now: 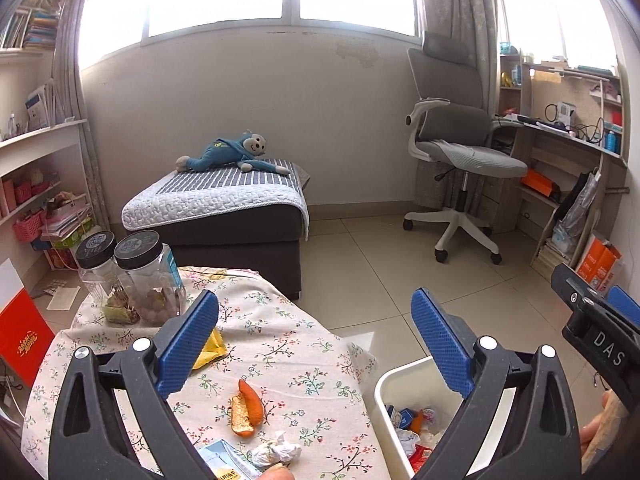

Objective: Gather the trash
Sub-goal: 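Move both tools back over the table toward the remaining trash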

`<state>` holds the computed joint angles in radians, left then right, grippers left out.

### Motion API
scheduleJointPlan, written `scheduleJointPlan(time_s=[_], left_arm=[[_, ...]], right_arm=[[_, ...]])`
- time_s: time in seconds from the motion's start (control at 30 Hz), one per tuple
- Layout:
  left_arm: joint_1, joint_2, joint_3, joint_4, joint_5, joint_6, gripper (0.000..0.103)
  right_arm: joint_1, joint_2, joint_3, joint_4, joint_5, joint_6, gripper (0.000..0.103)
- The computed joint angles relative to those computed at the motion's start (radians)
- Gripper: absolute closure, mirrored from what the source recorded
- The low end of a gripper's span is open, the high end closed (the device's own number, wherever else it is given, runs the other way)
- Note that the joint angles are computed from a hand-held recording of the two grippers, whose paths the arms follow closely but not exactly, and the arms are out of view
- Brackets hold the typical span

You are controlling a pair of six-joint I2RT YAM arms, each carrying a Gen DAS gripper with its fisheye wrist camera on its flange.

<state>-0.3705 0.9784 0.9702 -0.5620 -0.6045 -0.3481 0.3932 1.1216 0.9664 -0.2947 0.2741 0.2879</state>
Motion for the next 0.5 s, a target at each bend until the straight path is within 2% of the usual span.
scheduleJointPlan(time_s=[0.13,0.5], left_arm=[[0.078,-0.051,-0.019,-0.014,0.027,0.017,0.008],[0.358,-0.146,-0.057,-0.036,0.183,0.102,0.008]], right_arm=[[0.065,0.025,0.03,-0.004,0.025,0.018,0.007],[0.235,0.111,0.093,0.005,0.092,0.045,0.007]])
